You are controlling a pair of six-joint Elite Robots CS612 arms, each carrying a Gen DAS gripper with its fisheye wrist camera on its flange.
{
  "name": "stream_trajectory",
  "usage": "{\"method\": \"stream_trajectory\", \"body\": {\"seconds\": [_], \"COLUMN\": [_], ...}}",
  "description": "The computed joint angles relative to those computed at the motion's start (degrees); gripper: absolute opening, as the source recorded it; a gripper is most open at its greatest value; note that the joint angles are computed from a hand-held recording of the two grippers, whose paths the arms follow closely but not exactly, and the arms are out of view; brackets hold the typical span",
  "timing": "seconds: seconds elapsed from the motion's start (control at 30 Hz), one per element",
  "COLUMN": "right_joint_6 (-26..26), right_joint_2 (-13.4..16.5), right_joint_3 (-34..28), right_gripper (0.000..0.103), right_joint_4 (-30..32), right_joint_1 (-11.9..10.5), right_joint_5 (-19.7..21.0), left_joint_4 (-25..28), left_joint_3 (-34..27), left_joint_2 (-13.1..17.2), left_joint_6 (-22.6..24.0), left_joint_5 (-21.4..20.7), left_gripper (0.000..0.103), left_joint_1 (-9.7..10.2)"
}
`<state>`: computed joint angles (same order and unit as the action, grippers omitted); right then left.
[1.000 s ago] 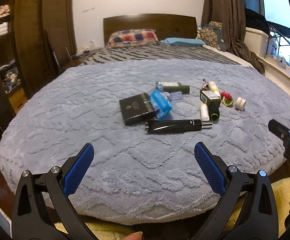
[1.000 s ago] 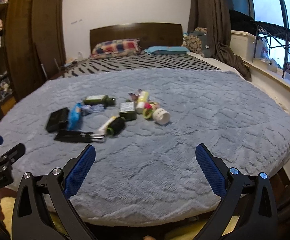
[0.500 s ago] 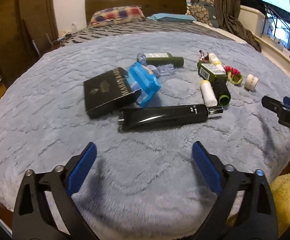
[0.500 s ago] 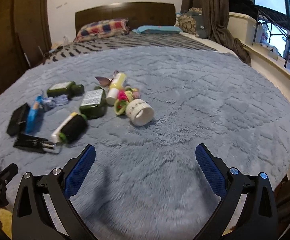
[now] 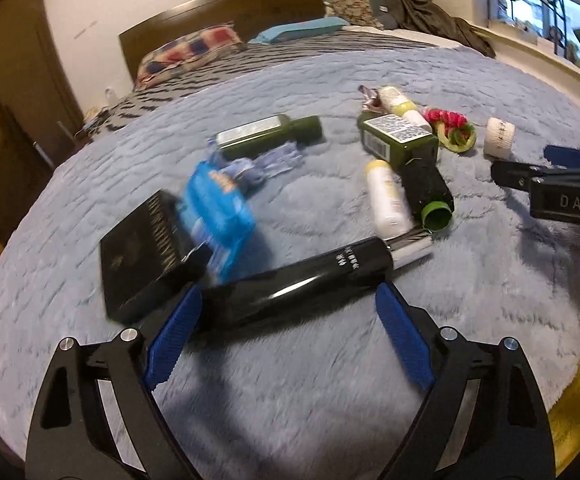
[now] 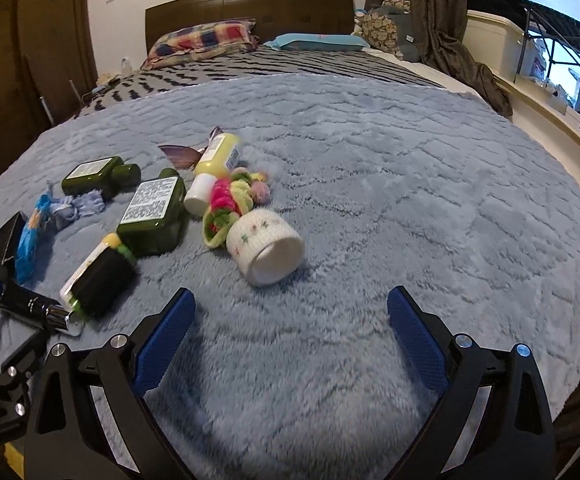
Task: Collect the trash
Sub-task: 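Grasp the white tape roll with the right gripper while the left gripper grasps the black tube, then lower the tape roll into the bin and open the right gripper while the left drops the tube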
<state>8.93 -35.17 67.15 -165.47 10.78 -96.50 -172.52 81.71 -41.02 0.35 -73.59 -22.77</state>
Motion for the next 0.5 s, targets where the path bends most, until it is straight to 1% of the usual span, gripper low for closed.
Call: {"method": "stream_trajectory", "body": {"seconds": [0.1,0.13,0.2,0.23,0.27,0.3,0.37,0.4,0.43,0.47,0.5], "right_joint_6": [0.1,-0.2,-0.4,-0.6,-0.9,-1.2,-1.6,-1.8,-2.1,-2.2,-2.3], "right_joint_2": [0.7,1.0,1.4,1.6,1.7,1.8,1.8,1.9,1.9,1.9,1.9], "right_joint_3": [-1.6,-2.2,-3.1,-3.5,-3.7,-3.9,-4.1,-4.2,-4.1,-4.1,-4.1], "right_gripper": [0.091,0.088,0.083,0.077,0.071,0.067,0.053,0.050,0.043,0.037,0.037], "right_joint_4": [1.2,1.6,2.2,2.4,2.6,2.9,2.9,3.0,2.7,2.5,2.3], "right_joint_1": [-0.2,-0.3,-0.4,-0.5,-0.6,-0.7,-0.8,-0.8,-0.7,-0.6,-0.6], "right_joint_5": [0.6,0.7,1.0,1.4,1.9,2.5,3.5,3.6,3.2,3.1,3.2], "left_joint_4": [0.8,1.4,2.5,3.4,3.8,4.3,4.9,5.0,5.5,5.3,5.2], "left_joint_3": [-1.7,-2.4,-3.5,-4.2,-4.4,-4.7,-5.1,-5.1,-5.2,-5.0,-4.9], "left_joint_2": [0.9,1.1,1.5,1.8,1.8,1.9,2.0,2.0,2.0,1.9,1.8], "left_joint_6": [1.2,1.4,1.5,1.5,1.5,1.5,1.5,1.7,1.7,1.7,1.7], "left_joint_5": [-1.1,-2.6,-5.1,-6.9,-7.9,-9.4,-10.8,-11.8,-12.8,-12.7,-12.8], "left_gripper": [0.083,0.080,0.072,0.069,0.065,0.062,0.054,0.048,0.046,0.045,0.043], "left_joint_1": [0.25,0.55,1.00,1.35,1.51,1.70,1.86,1.96,2.06,1.95,1.86]}}
